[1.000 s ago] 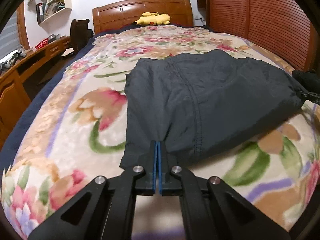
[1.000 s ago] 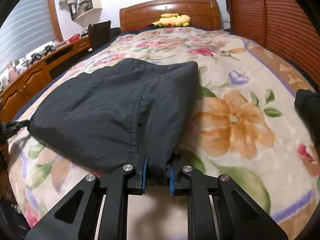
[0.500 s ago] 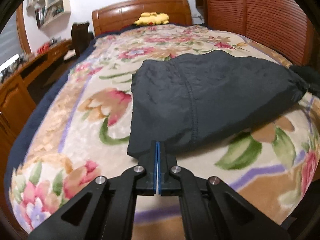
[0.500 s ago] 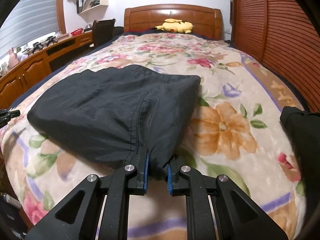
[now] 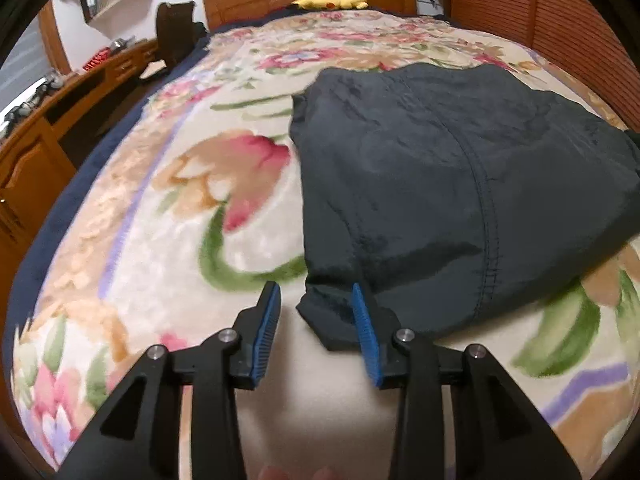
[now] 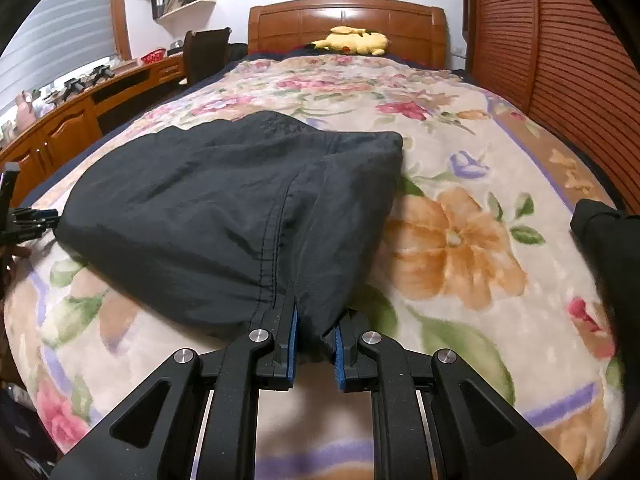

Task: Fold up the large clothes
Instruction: 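Lift the held edge with both tools and fold the bundle over itself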

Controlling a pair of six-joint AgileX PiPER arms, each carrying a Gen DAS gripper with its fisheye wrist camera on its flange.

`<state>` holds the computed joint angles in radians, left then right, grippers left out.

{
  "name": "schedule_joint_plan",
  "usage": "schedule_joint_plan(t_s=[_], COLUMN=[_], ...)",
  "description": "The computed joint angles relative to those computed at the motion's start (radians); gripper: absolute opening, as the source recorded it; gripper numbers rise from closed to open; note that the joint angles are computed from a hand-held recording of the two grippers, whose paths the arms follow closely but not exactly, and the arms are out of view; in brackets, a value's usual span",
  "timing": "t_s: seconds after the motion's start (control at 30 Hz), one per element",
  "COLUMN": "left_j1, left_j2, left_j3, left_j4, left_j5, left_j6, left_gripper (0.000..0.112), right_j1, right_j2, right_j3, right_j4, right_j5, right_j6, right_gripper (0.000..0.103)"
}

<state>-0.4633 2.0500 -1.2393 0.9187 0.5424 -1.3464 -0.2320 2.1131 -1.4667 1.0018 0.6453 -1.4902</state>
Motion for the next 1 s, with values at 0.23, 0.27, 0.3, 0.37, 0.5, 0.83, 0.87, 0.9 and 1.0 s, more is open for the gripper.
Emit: schedule_joint_plan(t_s=[0.23, 0.27, 0.3, 0.37, 0.5, 0.83, 0.87, 0.9, 1.0], left_j1=[0.022, 0.031, 0.035, 0.035, 0.047, 0.051, 0.042, 0.036, -0.004], left_j2=[-0.033, -0.041, -0.051, -0.062, -0.071, -0.036, -0.039, -0.043, -0.069], left_j3=[0.053, 0.064, 0.076, 0.091, 0.111, 0.076, 0.082, 0.086, 0.113], left_j4=[0.016, 0.005, -0.005, 0.0, -0.052, -0.151, -0.109, -0.069, 0.122], left_j5=[-0.113, -0.139, -0.161, -0.178, -0.227, -0.255, -0.252, -0.247, -0.197], left_j6=[-0.013, -0.001, 0.004, -0.004, 0.041, 0.169, 0.137, 0.101, -0.103], left_gripper=[0.036, 0.036, 0.036, 0.036, 0.036, 0.02, 0.014, 0.008, 0.003], right_j1=[0.001, 0.001, 0.001, 0.002, 0.002, 0.002, 0.002, 0.003, 0.005], right_j2=[0.018, 0.018, 0.02, 0.018, 0.022, 0.026, 0.025, 0.024, 0.009], right_j3=[-0.007, -0.008, -0.01, -0.007, 0.0, -0.001, 0.0, 0.006, 0.032], right_j4=[-0.001, -0.002, -0.003, 0.0, 0.004, 0.001, 0.003, 0.011, 0.044], right_j5=[-0.001, -0.002, -0.001, -0.003, -0.012, -0.01, -0.012, -0.017, -0.039], right_j6=[-0.01, -0.009, -0.008, -0.009, -0.027, -0.026, -0.028, -0.037, -0.075], right_gripper=[0.011, 0.011, 0.011, 0.011, 0.012, 0.012, 0.012, 0.012, 0.011])
